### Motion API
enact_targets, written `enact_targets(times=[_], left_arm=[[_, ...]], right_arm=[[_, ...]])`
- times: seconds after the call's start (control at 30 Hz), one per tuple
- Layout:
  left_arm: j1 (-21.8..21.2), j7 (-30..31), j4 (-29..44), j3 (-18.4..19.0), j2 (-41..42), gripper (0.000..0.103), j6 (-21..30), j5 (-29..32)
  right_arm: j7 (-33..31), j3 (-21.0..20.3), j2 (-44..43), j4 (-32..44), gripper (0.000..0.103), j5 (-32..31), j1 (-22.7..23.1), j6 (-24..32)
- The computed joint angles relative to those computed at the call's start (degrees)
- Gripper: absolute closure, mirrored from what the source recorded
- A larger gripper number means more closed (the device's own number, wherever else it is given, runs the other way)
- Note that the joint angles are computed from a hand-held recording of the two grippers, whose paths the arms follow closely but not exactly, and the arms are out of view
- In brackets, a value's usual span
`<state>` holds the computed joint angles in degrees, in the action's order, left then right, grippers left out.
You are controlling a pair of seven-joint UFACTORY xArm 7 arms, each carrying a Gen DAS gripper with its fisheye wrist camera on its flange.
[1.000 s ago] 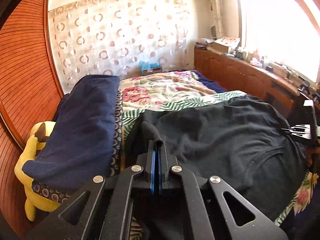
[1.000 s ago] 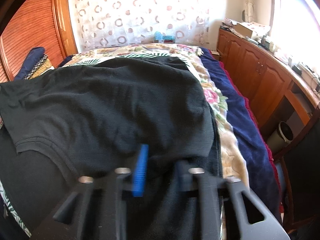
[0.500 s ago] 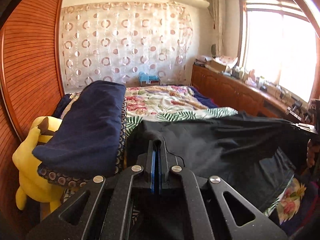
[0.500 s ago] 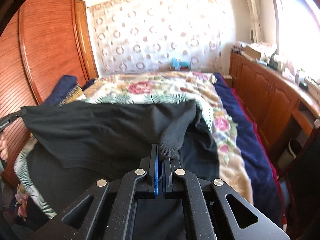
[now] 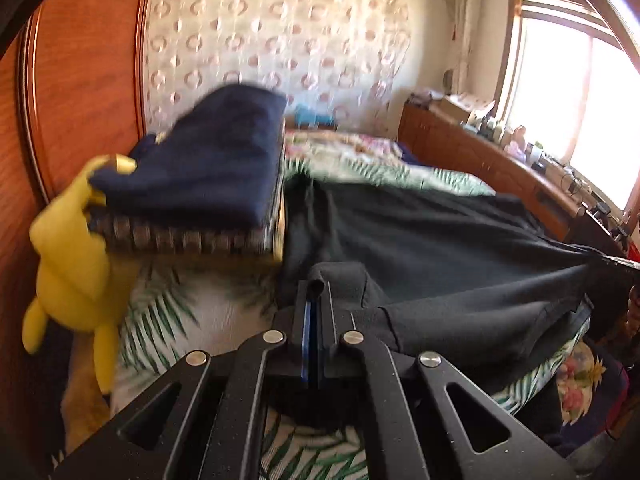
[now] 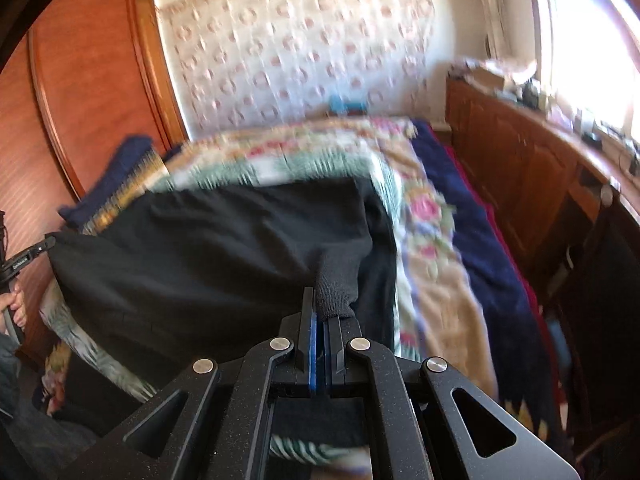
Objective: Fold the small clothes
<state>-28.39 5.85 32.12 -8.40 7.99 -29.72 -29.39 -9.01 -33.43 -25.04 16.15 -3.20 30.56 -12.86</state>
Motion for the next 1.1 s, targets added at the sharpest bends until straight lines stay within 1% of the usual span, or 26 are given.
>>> enact_targets(times=[0.07, 0.13, 0.2, 0.23, 0.27, 0.33, 0.37, 0.4, 0.43, 0.47, 0.5, 0.53, 0.57, 0.6, 0.63, 0.67, 0.7, 0.73, 0.8, 0.83, 0.87, 0.93, 1.0, 1.03, 1.07, 1.1], left_arm=[[0.03, -0.78, -0.72, -0.28, 0.41, 0.100, -0.21, 0.41], [0.18, -1.98, -0.96, -0.45, 0.75, 0.100, -0.11, 1.50], [1.17, -4.69, -1.17, -0.90, 0.79, 0.100, -0.04, 4.84], [1.71, -6.23, -1.23, -1.18, 0.75, 0.100, -0.04, 6.90], [1.52, -6.49, -0.91, -1.23, 0.66, 0.100, 0.26, 7.57], [-0.70, -3.24, 1.19, -0.81, 0.40, 0.100, 1.61, 5.50], [-1.43, -1.95, 1.84, -0.72, -0.12, 0.100, 2.14, 4.95], [-2.33, -0.39, 3.07, -0.74, -0.26, 0.100, 2.60, 4.13], [-2.75, 0.42, 4.48, -0.99, -0.52, 0.100, 3.23, 4.47], [-2.87, 0.72, 5.47, -1.21, -0.79, 0.100, 3.60, 5.09], [-3.71, 2.07, 7.11, -1.32, -1.12, 0.100, 4.08, 4.50], [-3.86, 2.32, 7.90, -1.52, -1.51, 0.100, 4.34, 4.73], [-3.97, 2.37, 8.73, -1.81, -2.11, 0.100, 4.46, 5.08], [-4.09, 2.72, 9.20, -1.89, -2.78, 0.100, 4.51, 4.63], [-4.42, 3.70, 9.27, -1.92, -3.57, 0.100, 4.32, 3.10], [-4.50, 4.70, 8.82, -2.02, -4.43, 0.100, 3.81, 1.45], [-4.88, 7.45, 8.11, -2.13, -5.29, 0.100, 3.29, -2.46], [-4.58, 8.87, 7.19, -2.42, -5.91, 0.100, 3.08, -4.82], [-3.64, 10.26, 4.78, -3.13, -6.65, 0.100, 2.84, -8.90], [-2.93, 10.04, 3.16, -3.28, -6.74, 0.100, 2.99, -10.48], [-2.23, 8.93, 1.69, -3.44, -6.85, 0.100, 3.24, -10.45], [-0.43, 5.17, -1.35, -3.21, -6.30, 0.100, 4.08, -8.20], [0.31, 3.37, -2.69, -3.03, -4.92, 0.100, 4.45, -7.62], [0.50, 2.31, -3.46, -2.82, -4.27, 0.100, 4.50, -7.35], [0.63, 0.86, -4.05, -2.58, -3.77, 0.100, 4.29, -6.15], [1.63, -2.33, -5.12, -2.64, -3.33, 0.100, 3.96, -2.54]], right_arm=[[0.72, -0.47, 3.30, 0.40, 0.101, 0.14, 0.70, -0.35], [1.94, 1.89, 6.10, 0.66, 0.101, 0.05, -1.14, -1.11], [3.18, 3.37, 7.65, 1.03, 0.101, -0.79, -2.37, -1.35], [3.85, 3.93, 8.52, 1.47, 0.099, -1.20, -2.81, -1.60], [4.65, 6.27, 9.92, 2.65, 0.096, -0.79, -4.40, -1.57], [4.46, 16.25, 12.42, 4.71, 0.080, 2.52, -12.75, -1.44], [3.82, 19.38, 11.88, 4.46, 0.077, 3.89, -15.39, -1.26], [4.93, 20.10, 12.26, 4.85, 0.072, 2.87, -16.18, -1.54], [4.67, 23.23, 11.25, 3.74, 0.069, 3.98, -18.38, -2.06], [4.44, 27.66, 11.10, 3.56, 0.068, 5.32, -21.72, -2.56], [4.22, 30.75, 11.32, 3.65, 0.065, 6.07, -24.02, -3.28], [4.44, 32.91, 11.05, 3.51, 0.063, 6.38, -25.27, -3.82], [4.97, 34.04, 9.26, 1.72, 0.062, 6.27, -25.58, -4.44], [5.41, 35.19, 9.47, 1.99, 0.061, 6.26, -25.90, -5.00], [5.94, 34.92, 9.26, 1.29, 0.060, 5.52, -25.55, -5.97], [6.17, 36.32, 9.41, 1.31, 0.060, 5.96, -26.10, -6.80], [6.49, 36.67, 9.65, 1.12, 0.060, 5.83, -26.14, -7.80], [6.26, 38.08, 9.72, 0.87, 0.060, 6.64, -26.93, -8.74], [4.93, 40.76, 9.45, 0.03, 0.058, 8.85, -28.77, -10.41], [3.91, 42.57, 9.40, -0.39, 0.055, 10.68, -29.85, -11.21], [2.02, 45.79, 9.42, -0.60, 0.053, 14.11, -31.68, -11.78], [-1.85, 50.86, 9.73, -0.63, 0.050, 20.55, -34.31, -12.68], [-4.12, 52.17, 10.54, -0.50, 0.050, 24.33, -34.54, -13.73], [-5.65, 53.61, 9.68, -0.02, 0.049, 27.33, -34.80, -12.52], [-6.51, 54.09, 9.59, 0.09, 0.049, 28.94, -34.86, -12.24], [-7.65, 55.39, 9.09, 0.23, 0.049, 31.19, -35.21, -11.50]])
